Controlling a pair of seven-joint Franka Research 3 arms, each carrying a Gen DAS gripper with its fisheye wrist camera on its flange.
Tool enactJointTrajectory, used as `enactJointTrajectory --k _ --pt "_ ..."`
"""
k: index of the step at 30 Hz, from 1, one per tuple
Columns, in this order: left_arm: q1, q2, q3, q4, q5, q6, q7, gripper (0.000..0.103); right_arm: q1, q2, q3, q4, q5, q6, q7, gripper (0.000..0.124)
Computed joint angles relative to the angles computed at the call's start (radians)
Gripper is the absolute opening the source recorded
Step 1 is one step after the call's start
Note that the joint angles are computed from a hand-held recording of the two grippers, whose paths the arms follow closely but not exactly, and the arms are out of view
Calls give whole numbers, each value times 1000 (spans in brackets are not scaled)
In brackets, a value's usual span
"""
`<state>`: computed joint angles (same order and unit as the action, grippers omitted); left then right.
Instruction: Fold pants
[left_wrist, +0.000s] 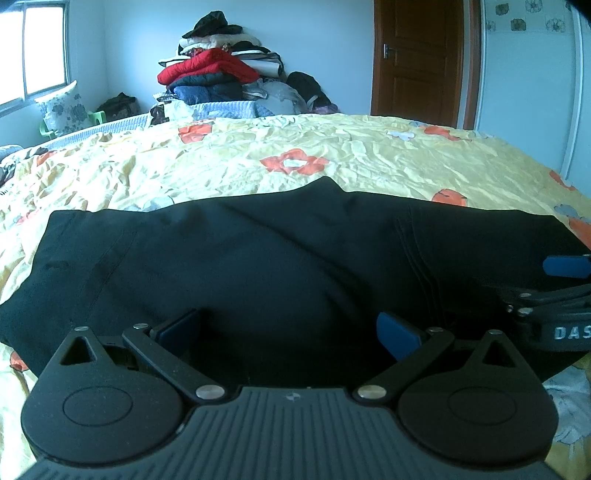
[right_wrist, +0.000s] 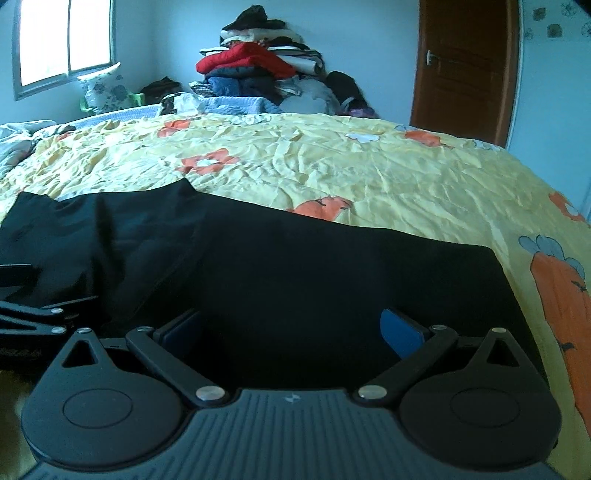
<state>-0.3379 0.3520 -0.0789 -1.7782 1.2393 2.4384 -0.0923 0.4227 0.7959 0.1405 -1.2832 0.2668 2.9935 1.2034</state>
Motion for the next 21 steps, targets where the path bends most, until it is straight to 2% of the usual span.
enactJointTrajectory --k 2,3,6,8,9,11,12,13,14,16,19,21 --pt "1 -7 1 -12 9 15 -8 103 -28 -8 37 -10 27 14 -8 103" --pt "2 -11 1 -18 14 20 -13 103 -18 -10 22 -11 39 35 6 103" --pt "1 -15 -2 -23 21 20 -16 103 91 0 -159 19 -16 45 139 103" --pt "-1 -22 -1 -29 38 17 -25 102 134 12 -242 29 -57 45 214 103" --pt "-2 -24 -3 -28 42 12 -26 102 138 15 -259 31 -70 39 239 103" --pt "-1 -27 -6 -18 51 16 -29 102 113 23 -242 45 -88 -8 256 103" --pt "4 -25 -6 -9 58 37 -34 102 86 25 -209 41 -92 -12 244 103" --pt "13 -20 -5 4 64 73 -34 102 53 19 -162 18 -87 25 221 103" --pt "21 -9 -5 26 63 108 -26 102 41 15 -145 10 -86 30 215 103" --pt "38 33 -4 94 23 173 28 103 51 19 -159 15 -98 25 225 103" --pt "85 150 -45 250 -212 203 285 102 53 21 -162 19 -110 23 234 103" --pt "88 225 -56 349 -313 155 389 102 39 22 -143 21 -106 19 230 103"
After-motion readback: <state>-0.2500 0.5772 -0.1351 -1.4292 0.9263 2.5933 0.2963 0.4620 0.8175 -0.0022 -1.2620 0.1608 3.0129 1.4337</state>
